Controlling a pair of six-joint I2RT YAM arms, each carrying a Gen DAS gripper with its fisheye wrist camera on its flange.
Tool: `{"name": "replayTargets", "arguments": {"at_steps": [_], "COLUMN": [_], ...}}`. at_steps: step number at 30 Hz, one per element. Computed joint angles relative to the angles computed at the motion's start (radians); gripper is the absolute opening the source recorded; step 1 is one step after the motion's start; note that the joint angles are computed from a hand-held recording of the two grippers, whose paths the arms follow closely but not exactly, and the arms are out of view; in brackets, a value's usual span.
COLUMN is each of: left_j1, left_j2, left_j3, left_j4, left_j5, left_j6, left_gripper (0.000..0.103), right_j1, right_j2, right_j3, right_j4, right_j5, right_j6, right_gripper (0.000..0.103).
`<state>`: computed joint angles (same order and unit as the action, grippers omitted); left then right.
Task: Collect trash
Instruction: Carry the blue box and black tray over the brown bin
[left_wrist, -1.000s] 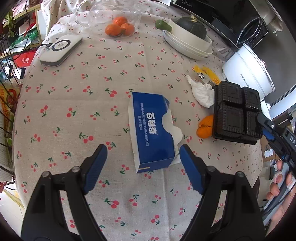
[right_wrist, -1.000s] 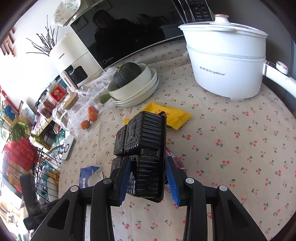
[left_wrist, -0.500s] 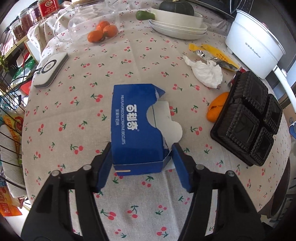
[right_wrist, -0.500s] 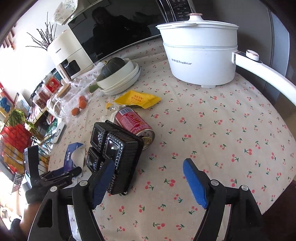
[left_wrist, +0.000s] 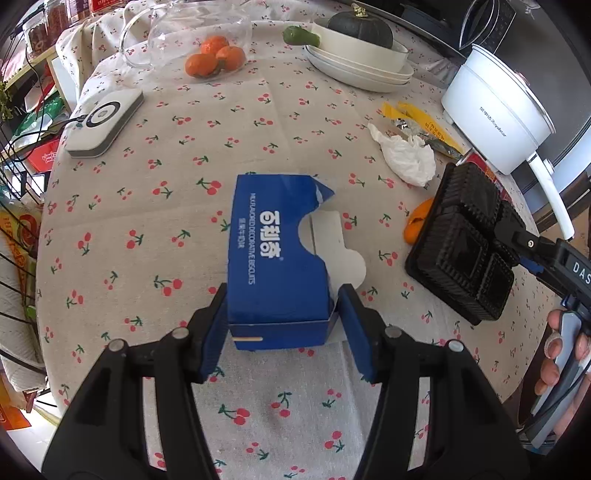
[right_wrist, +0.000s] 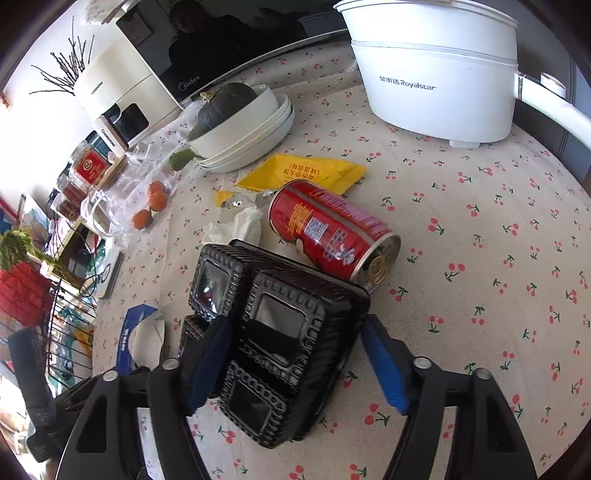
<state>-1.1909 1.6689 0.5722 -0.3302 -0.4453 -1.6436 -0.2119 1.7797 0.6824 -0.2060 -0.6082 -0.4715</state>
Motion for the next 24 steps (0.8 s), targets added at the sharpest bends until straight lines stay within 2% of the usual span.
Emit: {"name": "replayTargets", "arguments": {"at_steps": [4, 7, 12, 17, 21, 24], "left_j1": [-0.018, -0.036, -0.075, -0.122, -0.149, -0.166], "left_j2": [-0.032, -0.051, -0.057, -0.032, 0.001, 0.027], "left_j3": [-0.008, 0.0, 0.053, 0.157, 0.234, 0.284], "left_j4": [-0.008, -0.023, -0.062, -0.131, -0.159, -0.16], "left_j5": [-0.013, -0.03, -0.057, -0.097, -0.113, -0.119], "left_j6": [-0.019, -0.033, -0.048, -0.025, -0.003, 0.017], "left_gripper": [0.059, 0.059, 0.059, 0.059, 0.059, 0.059], "right_j1": [-0.032, -0.095, -0.274, -0.483, -0.639, -0.732], "right_j2": [-0.003, -0.033, -0.082, -0.064, 0.0, 0.052], "right_j3": [0.006, 0.026, 0.104, 0.225, 0.34, 0.421], "right_j4": [-0.028, -0.117, -0.353, -0.583, -0.719, -0.776], "right_j5": [-0.023, -0.048, -0.108, -0.128, -0.128, -0.114], "right_j6": [-0.026, -0.094, -0.288, -0.528, -0.692, -0.778], "right_gripper": [0.067, 0.067, 0.067, 0.067, 0.067, 0.067]}}
